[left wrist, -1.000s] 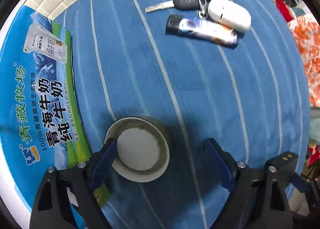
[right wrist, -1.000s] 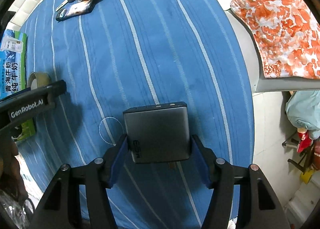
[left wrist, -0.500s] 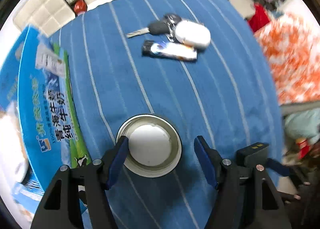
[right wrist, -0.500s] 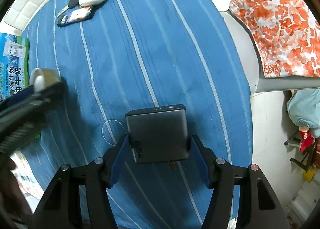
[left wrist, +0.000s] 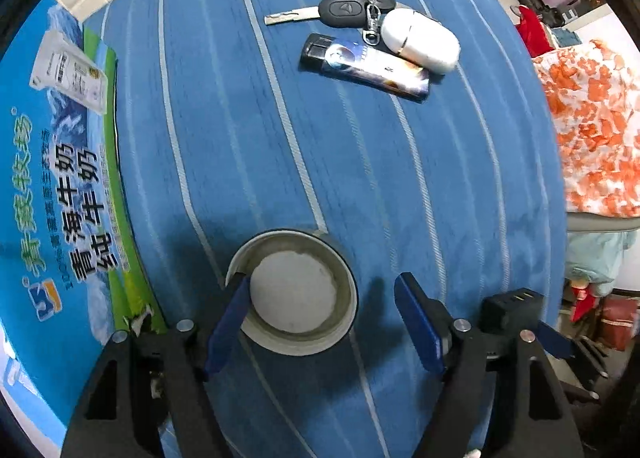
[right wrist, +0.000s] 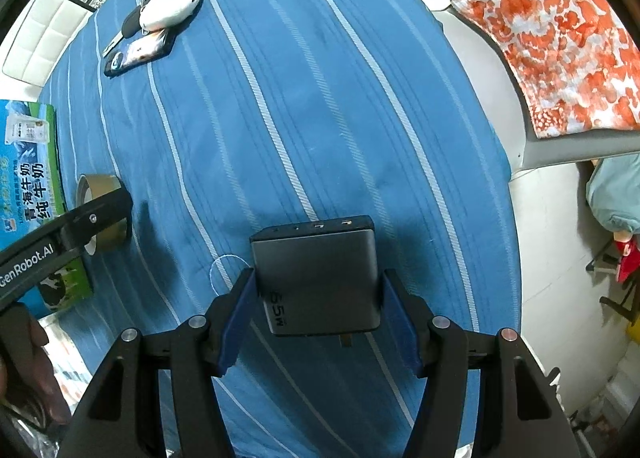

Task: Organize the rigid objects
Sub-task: 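Carry the power bank and silver tin over the blue carton with both grippers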

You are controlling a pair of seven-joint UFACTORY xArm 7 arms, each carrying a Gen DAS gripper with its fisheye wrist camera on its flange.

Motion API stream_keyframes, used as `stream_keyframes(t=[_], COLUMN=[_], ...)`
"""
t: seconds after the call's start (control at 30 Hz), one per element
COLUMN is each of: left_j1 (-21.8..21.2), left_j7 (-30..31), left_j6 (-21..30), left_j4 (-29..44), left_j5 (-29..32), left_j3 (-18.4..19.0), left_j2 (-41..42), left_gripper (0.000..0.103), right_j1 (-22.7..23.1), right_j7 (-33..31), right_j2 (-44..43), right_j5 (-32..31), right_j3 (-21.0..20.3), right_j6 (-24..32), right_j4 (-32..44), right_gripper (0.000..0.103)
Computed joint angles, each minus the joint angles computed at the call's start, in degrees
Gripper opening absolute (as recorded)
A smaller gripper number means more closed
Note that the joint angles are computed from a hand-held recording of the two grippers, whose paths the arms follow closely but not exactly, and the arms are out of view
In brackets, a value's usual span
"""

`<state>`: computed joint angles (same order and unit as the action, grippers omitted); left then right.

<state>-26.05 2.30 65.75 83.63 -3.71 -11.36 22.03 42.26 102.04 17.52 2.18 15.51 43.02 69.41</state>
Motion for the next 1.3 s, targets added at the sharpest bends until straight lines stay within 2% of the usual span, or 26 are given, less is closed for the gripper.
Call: stream_keyframes(t=[0.03, 0.13, 0.27, 0.4, 0.47, 0.53, 0.57, 0.73, 0.97, 1.13, 1.2, 1.3], left_j1=[0.7, 2.2, 1.3, 3.3, 2.0, 1.2, 1.3, 0.4, 1.7, 4.7, 6.3, 9.1], left_j7=[0.3, 1.8, 1.0, 1.9, 2.6, 1.9, 2.2, 3.1, 6.5, 9.6, 10.2, 11.4], left_j6=[1.4, 2.2, 3.1, 4.7, 4.1, 3.8, 3.6, 0.1, 1.5, 1.7, 1.9, 1.8], left_j4=[2.3, 2.8, 4.3, 5.2, 4.7, 4.4, 3.7, -0.1, 2.1, 3.6, 4.3, 4.9], left_j5=[-1.6, -5.6, -3.0, -7.8, -4.8, -3.2, -3.8, -2.6, -4.2, -7.2, -8.0, -9.3], left_j3=[-0.1, -0.7, 0.3, -0.4, -0.1, 0.2, -0.1, -0.5, -0.6, 0.6, 1.6, 3.1], left_j2=[1.1, -0.2, 0.3, 0.2, 0.7, 1.2, 0.9, -1.8, -4.7, -9.7, -11.3, -13.6], left_gripper=[0.072, 0.073, 0.073, 0.073, 0.072, 0.067, 0.052, 0.051, 0.051, 0.052, 0.051, 0.051], right_j1=[-0.1, 0.0, -0.1, -0.3, -0.3, -0.4, -0.3, 1.3, 2.0, 3.0, 3.7, 5.6], right_j7=[-0.1, 1.1, 1.6, 0.7, 0.6, 0.0, -0.2, 1.7, 3.3, 2.9, 1.3, -3.1], right_j2=[-0.3, -1.1, -1.4, -1.4, -1.2, -0.8, -0.5, 0.4, -0.7, -0.5, 1.5, 7.7], right_j5=[0.3, 0.2, 0.2, 0.3, 0.5, 0.5, 0.3, -2.9, -4.7, -10.2, -12.8, -16.7], right_j3=[0.0, 0.0, 0.1, 0.3, 0.3, 0.3, 0.3, -0.5, -0.6, -1.3, -1.7, -3.0], right_j6=[-0.6, -2.5, -3.2, -3.0, -3.6, -2.9, -2.2, 0.4, 0.4, 4.2, 7.1, 12.2], right_j4=[-0.6, -2.0, -2.6, -2.6, -2.9, -2.3, -1.7, 0.8, 1.9, 9.2, 15.4, 30.0], right_gripper=[0.065, 0.065, 0.065, 0.065, 0.065, 0.065, 0.064, 0.063, 0.062, 0.062, 0.062, 0.062])
